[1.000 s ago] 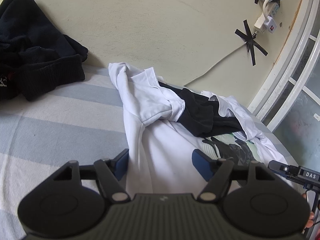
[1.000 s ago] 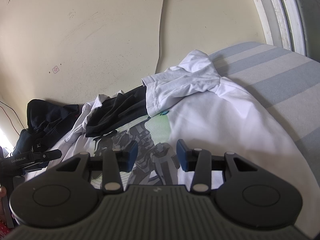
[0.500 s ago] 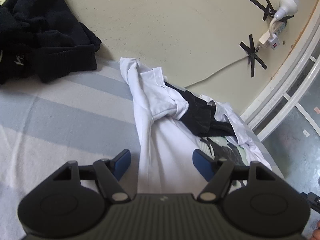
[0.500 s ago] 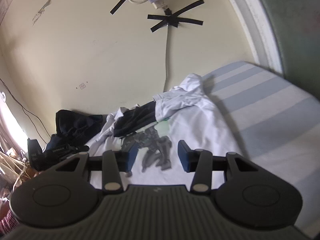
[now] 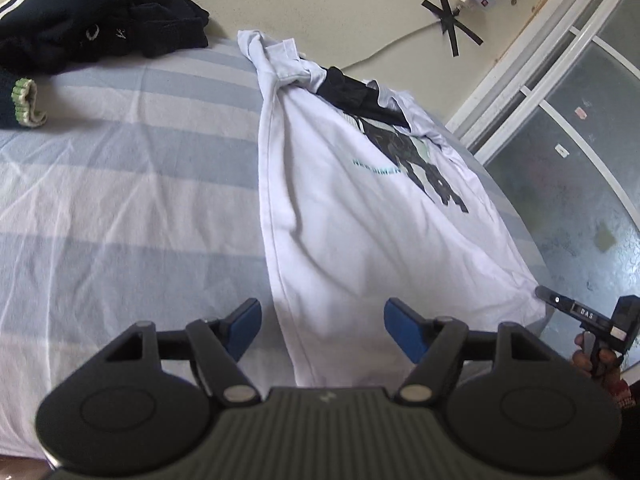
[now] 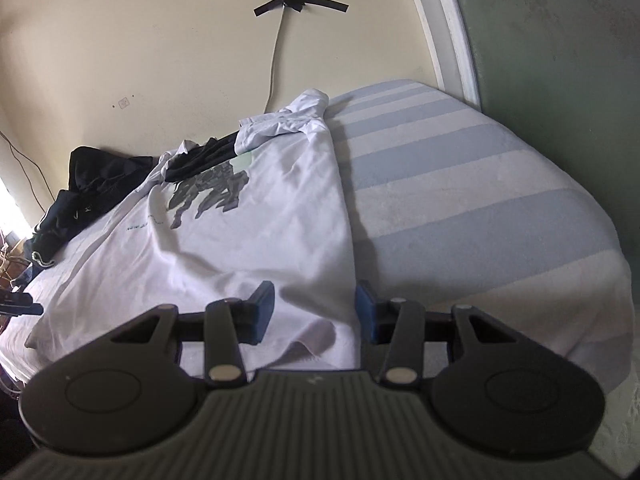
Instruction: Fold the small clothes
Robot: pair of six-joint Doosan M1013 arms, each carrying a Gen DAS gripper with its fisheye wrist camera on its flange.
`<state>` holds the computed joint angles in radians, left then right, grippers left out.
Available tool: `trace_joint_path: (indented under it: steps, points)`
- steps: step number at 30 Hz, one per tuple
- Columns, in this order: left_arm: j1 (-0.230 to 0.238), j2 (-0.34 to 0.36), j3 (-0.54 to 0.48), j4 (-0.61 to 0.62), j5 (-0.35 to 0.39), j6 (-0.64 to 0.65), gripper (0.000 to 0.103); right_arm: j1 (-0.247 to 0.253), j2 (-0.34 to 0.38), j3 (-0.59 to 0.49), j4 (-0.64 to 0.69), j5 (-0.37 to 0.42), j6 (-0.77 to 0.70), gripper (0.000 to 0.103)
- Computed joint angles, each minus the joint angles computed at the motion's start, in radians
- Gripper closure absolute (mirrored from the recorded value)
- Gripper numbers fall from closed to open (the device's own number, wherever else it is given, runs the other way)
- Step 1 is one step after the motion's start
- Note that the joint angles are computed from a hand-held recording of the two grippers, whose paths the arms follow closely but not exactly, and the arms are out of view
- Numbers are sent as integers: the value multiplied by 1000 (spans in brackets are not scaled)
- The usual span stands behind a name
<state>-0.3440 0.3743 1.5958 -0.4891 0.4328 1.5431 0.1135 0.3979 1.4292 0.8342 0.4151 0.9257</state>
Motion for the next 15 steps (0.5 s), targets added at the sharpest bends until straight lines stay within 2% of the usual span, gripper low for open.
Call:
trace_joint_path:
  steps: [3,4,6,7,8,9,10,11,12,13,15]
  points:
    - [-24,6,-14,147,53,-128,37,-8,-8,18,5,-12,-18,55]
    - [-31,4,-13,190,50,-160,37,-10,-10,24,10,-24,-20,55]
    - [-34,3,-19,216,64,-182,40,-20,-13,37,105,-37,-77,55]
    - [-35,3,-21,227,69,-197,52,-27,-12,41,165,-33,-111,55]
    - [-33,5,-25,223,79,-196,77,-29,-8,39,175,-28,-106,56]
    - [-32,7,-26,221,94,-200,90,-29,-5,36,171,-21,-100,59]
    - [-29,8,-26,212,99,-204,96,-26,-6,40,188,-28,-134,76]
    - [-25,3,-19,186,91,-194,96,-29,0,31,191,15,-151,93]
    - [-22,-5,-12,166,79,-182,96,-33,4,23,201,62,-170,97]
    - [-20,-15,-3,164,63,-178,97,-28,-1,30,235,59,-225,98]
    - [-11,-40,13,139,33,-168,97,-32,-6,33,312,105,-320,98]
